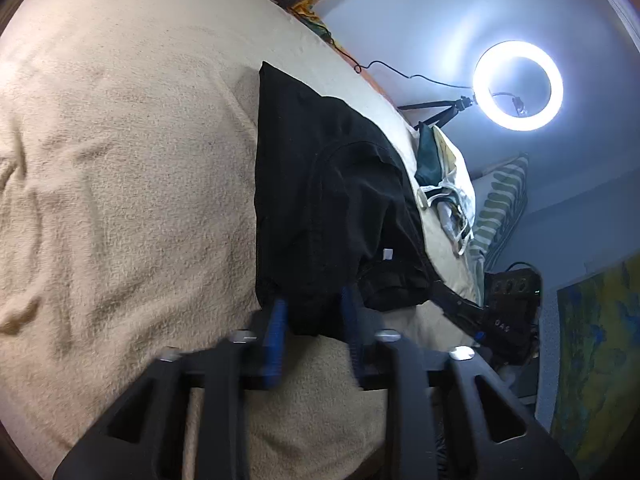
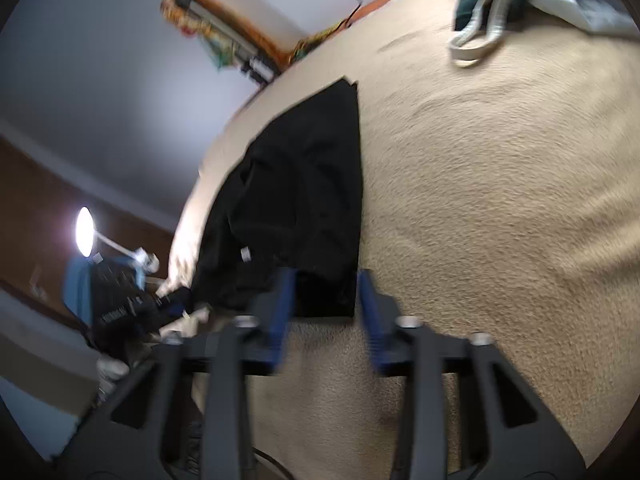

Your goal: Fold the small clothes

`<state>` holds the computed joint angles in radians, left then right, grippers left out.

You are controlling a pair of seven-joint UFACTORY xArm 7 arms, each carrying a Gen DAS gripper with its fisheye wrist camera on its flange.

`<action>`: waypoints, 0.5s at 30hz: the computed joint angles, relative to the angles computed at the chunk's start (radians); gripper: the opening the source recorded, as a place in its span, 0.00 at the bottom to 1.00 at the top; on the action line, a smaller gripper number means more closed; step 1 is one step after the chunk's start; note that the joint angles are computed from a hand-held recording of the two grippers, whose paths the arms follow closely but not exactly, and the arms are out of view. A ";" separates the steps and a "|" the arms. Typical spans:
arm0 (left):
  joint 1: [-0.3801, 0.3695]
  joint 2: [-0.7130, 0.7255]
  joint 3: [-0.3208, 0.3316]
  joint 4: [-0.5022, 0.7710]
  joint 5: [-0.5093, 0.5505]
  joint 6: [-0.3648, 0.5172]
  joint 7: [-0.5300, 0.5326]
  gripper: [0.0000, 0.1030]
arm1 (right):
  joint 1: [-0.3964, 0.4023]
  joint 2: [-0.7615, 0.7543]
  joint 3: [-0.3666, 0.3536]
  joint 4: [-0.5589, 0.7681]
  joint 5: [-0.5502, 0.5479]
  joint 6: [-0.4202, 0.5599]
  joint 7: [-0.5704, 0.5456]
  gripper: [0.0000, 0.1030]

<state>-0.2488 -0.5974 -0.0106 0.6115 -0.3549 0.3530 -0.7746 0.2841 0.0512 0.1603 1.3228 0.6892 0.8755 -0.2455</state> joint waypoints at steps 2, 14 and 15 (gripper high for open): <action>0.014 -0.003 -0.011 0.002 0.016 0.010 -0.007 0.04 | 0.002 -0.011 0.001 -0.002 -0.004 -0.014 -0.005 0.08; 0.060 -0.063 -0.025 -0.011 0.084 0.099 -0.015 0.04 | 0.007 -0.047 -0.008 -0.027 -0.022 0.012 0.014 0.06; 0.059 -0.055 -0.024 -0.007 0.084 0.118 -0.017 0.04 | 0.014 -0.040 -0.003 -0.024 -0.081 0.010 0.036 0.06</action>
